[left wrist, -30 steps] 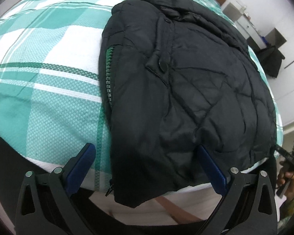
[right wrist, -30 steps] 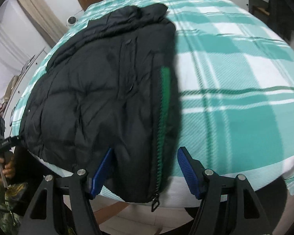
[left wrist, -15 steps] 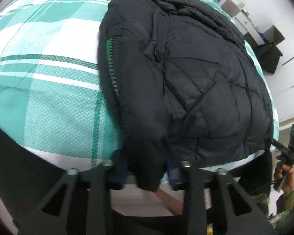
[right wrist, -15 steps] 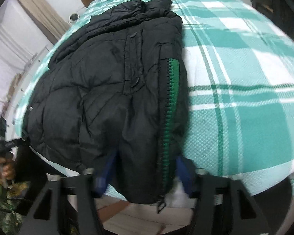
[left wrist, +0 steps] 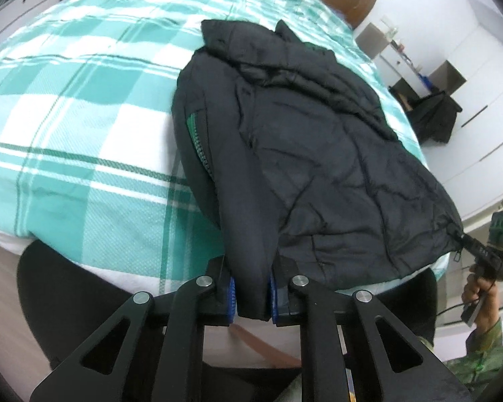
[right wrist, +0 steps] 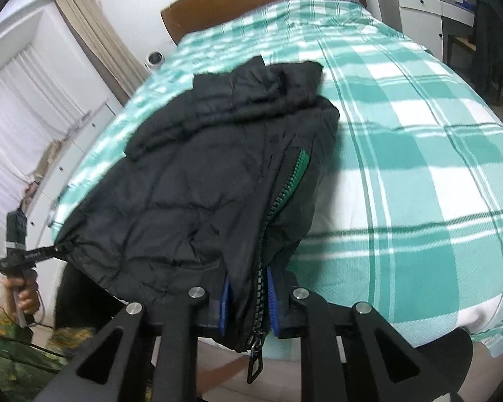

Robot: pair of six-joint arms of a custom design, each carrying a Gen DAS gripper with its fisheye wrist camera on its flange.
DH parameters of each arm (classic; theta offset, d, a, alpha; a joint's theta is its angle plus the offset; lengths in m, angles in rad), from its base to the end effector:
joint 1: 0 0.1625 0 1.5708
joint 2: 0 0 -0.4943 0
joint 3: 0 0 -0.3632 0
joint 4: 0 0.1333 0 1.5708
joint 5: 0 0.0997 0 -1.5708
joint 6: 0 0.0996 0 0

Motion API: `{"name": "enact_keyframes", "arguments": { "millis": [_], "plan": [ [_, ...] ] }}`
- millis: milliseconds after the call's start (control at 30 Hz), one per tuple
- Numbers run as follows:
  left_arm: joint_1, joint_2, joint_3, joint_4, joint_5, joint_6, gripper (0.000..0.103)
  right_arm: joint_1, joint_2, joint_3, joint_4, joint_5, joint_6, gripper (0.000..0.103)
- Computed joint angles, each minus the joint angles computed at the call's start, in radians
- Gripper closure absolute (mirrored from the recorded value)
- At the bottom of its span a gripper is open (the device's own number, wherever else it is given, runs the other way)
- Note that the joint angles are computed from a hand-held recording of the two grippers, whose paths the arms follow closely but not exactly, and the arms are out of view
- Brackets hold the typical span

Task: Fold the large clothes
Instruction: 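Grasp the hem with both tools and fold it up toward the collar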

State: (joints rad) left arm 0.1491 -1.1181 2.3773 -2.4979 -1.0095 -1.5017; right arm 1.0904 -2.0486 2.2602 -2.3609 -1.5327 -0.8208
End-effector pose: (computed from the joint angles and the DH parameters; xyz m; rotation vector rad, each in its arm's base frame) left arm -0.3623 -0.2428 0.1491 0.0221 2.6698 -0.7155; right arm -0.0012 -0.2990 0.4963 0.4795 -2.6983 0.6806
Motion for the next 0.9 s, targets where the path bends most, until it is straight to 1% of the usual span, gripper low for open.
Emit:
{"name": "enact_keyframes", "arguments": {
  "millis": [100, 200, 233, 333, 400, 467, 533, 567, 600, 633, 667, 733, 767, 800, 867, 900],
  "plan": [
    [-0.013, -0.011, -0.015, 0.049, -0.017, 0.0, 0.09, 0.0, -0.006, -0.012, 0.036, 0.011, 0.007, 0.085],
    [-0.031, -0.017, -0.022, 0.08, -0.045, 0.007, 0.09, -0.036, -0.038, -0.032, 0.124, 0.024, -0.017, 0.085],
    [-0.035, -0.02, -0.027, 0.091, -0.055, 0.01, 0.09, -0.036, -0.037, -0.036, 0.136, 0.021, -0.016, 0.085],
    [-0.076, -0.059, -0.032, 0.143, -0.09, -0.008, 0.09, -0.08, -0.08, -0.069, 0.268, 0.052, -0.038, 0.085],
    [-0.117, -0.092, -0.041, 0.177, -0.096, -0.017, 0.091, -0.153, -0.121, -0.119, 0.43, 0.127, -0.064, 0.086],
    [-0.148, -0.123, -0.049, 0.181, -0.085, -0.017, 0.091, -0.206, -0.142, -0.17, 0.556, 0.192, -0.082, 0.086],
    [-0.162, -0.153, -0.067, 0.174, -0.043, -0.002, 0.09, -0.246, -0.139, -0.231, 0.665, 0.287, -0.088, 0.086],
    [-0.157, -0.162, -0.082, 0.165, -0.003, 0.02, 0.09, -0.248, -0.13, -0.254, 0.689, 0.326, -0.082, 0.086],
    [-0.146, -0.161, -0.091, 0.14, 0.029, 0.045, 0.09, -0.228, -0.109, -0.276, 0.686, 0.368, -0.061, 0.086],
    [-0.126, -0.16, -0.097, 0.103, 0.057, 0.079, 0.09, -0.201, -0.087, -0.287, 0.664, 0.388, -0.039, 0.086],
    [-0.087, -0.154, -0.101, 0.033, 0.091, 0.13, 0.09, -0.154, -0.052, -0.293, 0.607, 0.398, 0.001, 0.086],
    [-0.009, -0.138, -0.104, -0.093, 0.117, 0.189, 0.09, -0.038, 0.014, -0.284, 0.448, 0.345, 0.079, 0.086],
    [0.053, -0.113, -0.117, -0.168, 0.131, 0.233, 0.09, 0.014, 0.052, -0.282, 0.374, 0.307, 0.11, 0.086],
    [0.098, -0.091, -0.133, -0.208, 0.142, 0.267, 0.09, 0.069, 0.116, -0.291, 0.295, 0.268, 0.148, 0.086],
    [0.186, -0.034, -0.179, -0.27, 0.146, 0.356, 0.09, 0.123, 0.199, -0.304, 0.202, 0.227, 0.208, 0.086],
    [0.239, -0.005, -0.213, -0.277, 0.144, 0.402, 0.09, 0.142, 0.244, -0.314, 0.16, 0.21, 0.231, 0.086]
  ]
}}
